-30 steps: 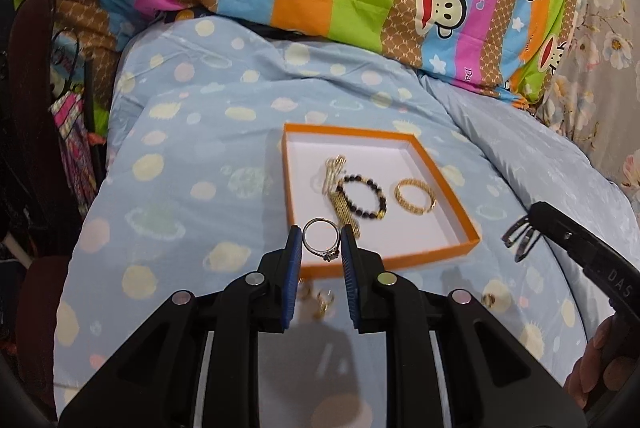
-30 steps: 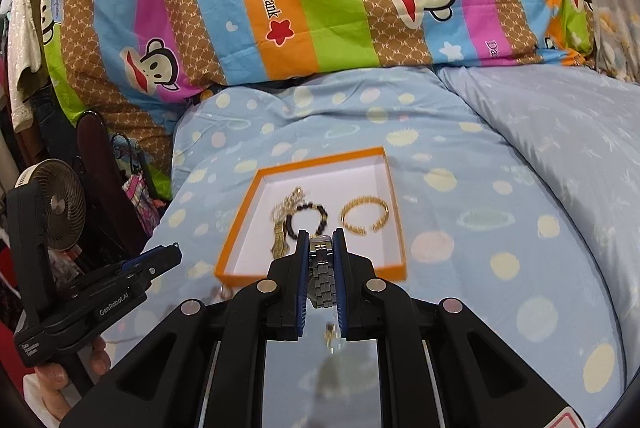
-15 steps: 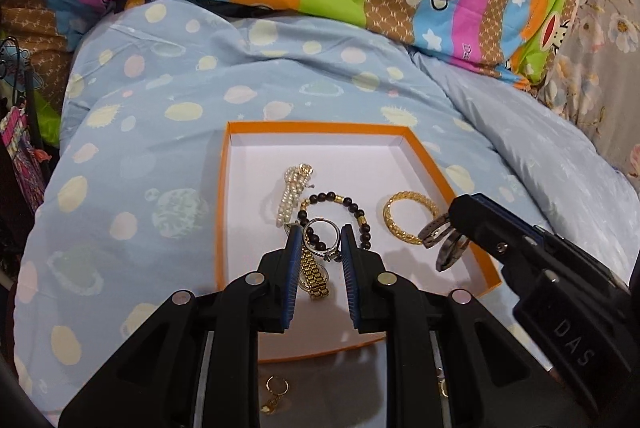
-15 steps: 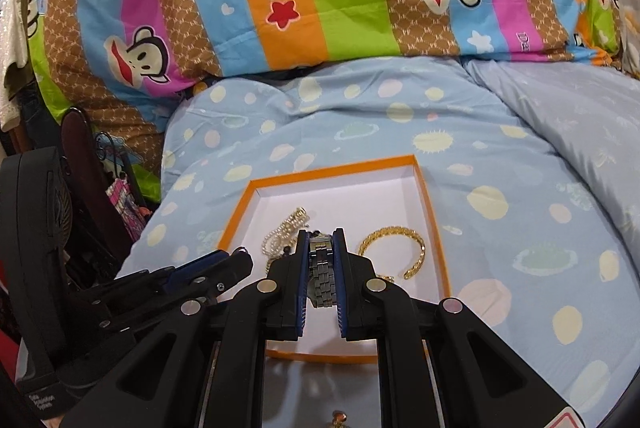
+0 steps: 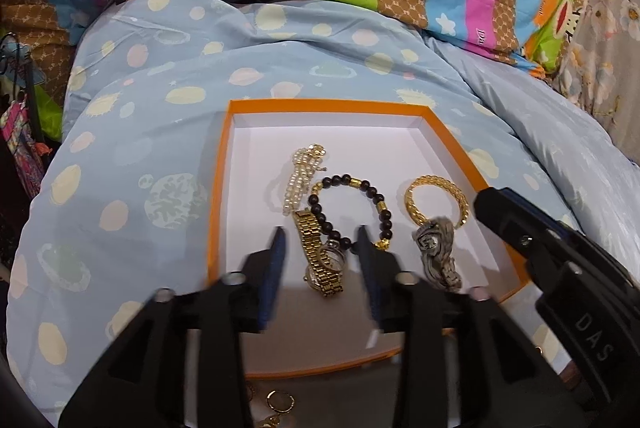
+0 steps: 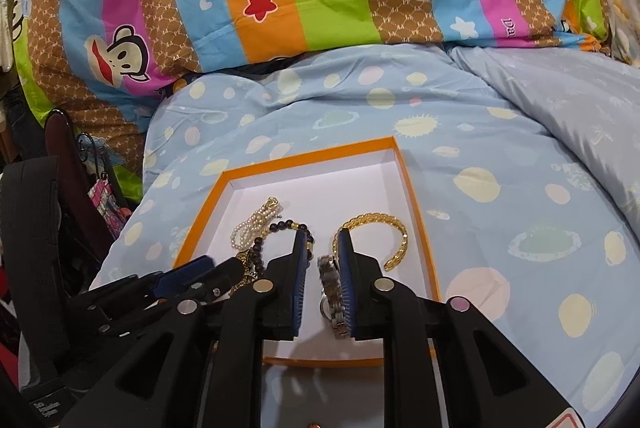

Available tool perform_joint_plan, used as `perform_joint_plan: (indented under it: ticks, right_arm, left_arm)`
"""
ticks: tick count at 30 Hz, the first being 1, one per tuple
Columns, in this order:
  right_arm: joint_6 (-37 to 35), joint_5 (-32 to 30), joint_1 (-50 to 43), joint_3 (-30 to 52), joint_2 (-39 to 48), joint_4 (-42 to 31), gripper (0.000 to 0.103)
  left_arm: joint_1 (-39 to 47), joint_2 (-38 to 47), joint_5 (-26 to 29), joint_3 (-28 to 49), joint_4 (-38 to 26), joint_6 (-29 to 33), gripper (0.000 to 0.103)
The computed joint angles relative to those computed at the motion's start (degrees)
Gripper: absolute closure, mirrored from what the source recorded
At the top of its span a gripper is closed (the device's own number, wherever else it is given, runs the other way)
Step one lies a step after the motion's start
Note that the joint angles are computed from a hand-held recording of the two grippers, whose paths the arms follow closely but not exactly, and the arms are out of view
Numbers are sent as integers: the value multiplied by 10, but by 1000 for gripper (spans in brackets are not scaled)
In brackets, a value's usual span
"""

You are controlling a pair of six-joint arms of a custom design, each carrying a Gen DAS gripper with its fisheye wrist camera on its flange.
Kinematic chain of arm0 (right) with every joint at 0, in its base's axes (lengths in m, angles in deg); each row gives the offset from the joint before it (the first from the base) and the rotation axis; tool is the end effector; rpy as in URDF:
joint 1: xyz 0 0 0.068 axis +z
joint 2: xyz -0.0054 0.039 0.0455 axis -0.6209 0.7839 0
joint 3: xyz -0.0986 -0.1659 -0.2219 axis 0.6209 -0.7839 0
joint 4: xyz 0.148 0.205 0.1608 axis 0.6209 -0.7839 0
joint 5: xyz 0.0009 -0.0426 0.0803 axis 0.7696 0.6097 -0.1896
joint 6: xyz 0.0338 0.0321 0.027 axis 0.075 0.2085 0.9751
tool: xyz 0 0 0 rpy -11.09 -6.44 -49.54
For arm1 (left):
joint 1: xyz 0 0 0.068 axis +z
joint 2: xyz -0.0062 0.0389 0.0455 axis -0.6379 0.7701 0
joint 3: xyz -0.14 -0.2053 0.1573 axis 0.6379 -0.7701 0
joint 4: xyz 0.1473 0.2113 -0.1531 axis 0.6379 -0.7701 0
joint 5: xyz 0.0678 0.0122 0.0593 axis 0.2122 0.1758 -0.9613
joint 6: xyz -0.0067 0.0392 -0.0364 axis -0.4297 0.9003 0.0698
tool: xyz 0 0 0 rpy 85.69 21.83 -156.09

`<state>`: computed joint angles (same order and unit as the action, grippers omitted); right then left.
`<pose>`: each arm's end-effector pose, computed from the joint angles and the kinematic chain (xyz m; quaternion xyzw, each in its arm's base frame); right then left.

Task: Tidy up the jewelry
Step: 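Lower the silver watch into the box and open both tools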

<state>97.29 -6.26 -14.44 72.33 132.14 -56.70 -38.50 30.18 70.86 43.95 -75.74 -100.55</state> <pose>0.2929 0.1388 0.2006 -0.1723 0.8755 0.2188 0.3950 0.2463 0.0077 0.2011 -0.1599 0.9126 -0.0157 0.3759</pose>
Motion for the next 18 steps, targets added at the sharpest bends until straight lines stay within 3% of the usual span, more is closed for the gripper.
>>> perform_joint_plan:
  ticks: [3, 9, 15, 18]
  right_arm:
    - [10, -4, -14, -16, -26, 8, 71]
    - [10, -31, -64, -71, -115, -10, 66]
    - [-15, -75, -127, -140, -208, -75, 65]
    - [-33, -82, -142, -164, -245, -112, 65]
  left_arm:
    - [8, -32, -10, -11, -3, -13, 43]
    - [44, -161, -5, -53, -50, -20, 37]
    - [101, -342, 34, -108, -166, -5, 37]
    - [93, -405, 26, -123, -224, -13, 37]
